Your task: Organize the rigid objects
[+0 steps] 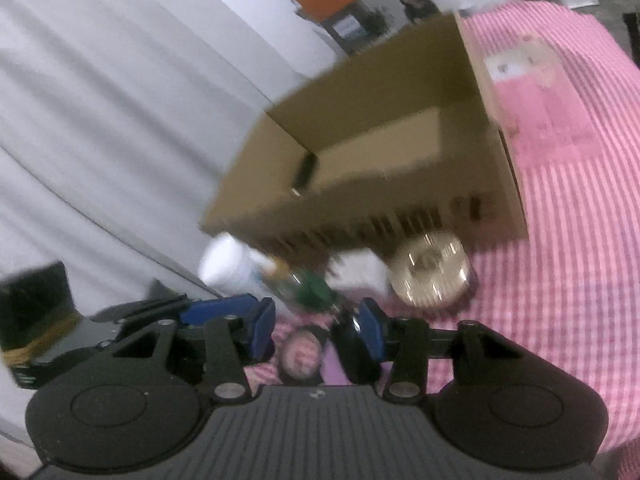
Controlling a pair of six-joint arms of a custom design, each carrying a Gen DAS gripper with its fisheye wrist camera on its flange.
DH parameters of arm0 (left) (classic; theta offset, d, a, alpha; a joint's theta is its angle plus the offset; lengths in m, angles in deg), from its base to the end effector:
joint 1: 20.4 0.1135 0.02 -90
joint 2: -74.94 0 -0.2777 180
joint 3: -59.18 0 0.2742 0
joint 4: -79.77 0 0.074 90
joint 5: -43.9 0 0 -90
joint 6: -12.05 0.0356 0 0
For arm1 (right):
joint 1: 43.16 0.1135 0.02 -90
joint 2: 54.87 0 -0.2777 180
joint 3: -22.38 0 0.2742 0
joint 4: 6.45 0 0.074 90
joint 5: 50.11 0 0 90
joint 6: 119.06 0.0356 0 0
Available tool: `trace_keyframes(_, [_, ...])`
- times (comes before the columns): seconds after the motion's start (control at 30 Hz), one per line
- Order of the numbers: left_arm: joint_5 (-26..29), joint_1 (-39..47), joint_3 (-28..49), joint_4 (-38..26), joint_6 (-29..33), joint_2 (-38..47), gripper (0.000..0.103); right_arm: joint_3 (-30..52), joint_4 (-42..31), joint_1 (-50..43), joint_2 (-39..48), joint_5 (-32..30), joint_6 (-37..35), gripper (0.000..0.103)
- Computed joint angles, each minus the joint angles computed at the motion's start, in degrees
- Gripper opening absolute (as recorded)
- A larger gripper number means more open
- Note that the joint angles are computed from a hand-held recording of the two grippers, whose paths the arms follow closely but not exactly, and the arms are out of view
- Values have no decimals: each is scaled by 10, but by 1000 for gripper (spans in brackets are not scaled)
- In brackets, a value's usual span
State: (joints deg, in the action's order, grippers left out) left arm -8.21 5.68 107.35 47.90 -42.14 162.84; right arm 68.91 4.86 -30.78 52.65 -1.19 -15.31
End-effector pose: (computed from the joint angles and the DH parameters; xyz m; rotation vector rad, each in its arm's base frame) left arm 0.2368 0.0916 0.1189 0.3484 2.4645 -0.5247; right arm 0.2898 0.0876 0.0616 -0.3022 2.4097 1.0778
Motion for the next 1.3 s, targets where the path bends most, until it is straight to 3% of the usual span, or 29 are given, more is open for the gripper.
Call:
trace_keyframes(0.13, [-34, -38, -30, 44, -3, 3, 47, -5, 33, 16, 32, 14, 7, 40])
trace_keyframes(0.27, [-79, -68, -50, 88, -15, 9, 39, 30, 18, 32, 67, 33, 14, 34])
trace_keyframes(0.4, [-109, -83, -49, 112, -21, 30, 38, 51, 7, 48, 87, 57, 12, 33])
trace_keyframes(0.8, [-122, -101, -46, 150, -53, 60, 37, 76, -1, 54, 116, 60, 18, 29])
trace_keyframes(1.0, [-128, -120, -38, 190, -86, 99, 37, 78, 4, 41, 132, 26, 28, 18])
trace_keyframes(1.3, [-116, -104, -65, 183, -72, 40, 30, 46, 36, 38, 103, 22, 54, 17])
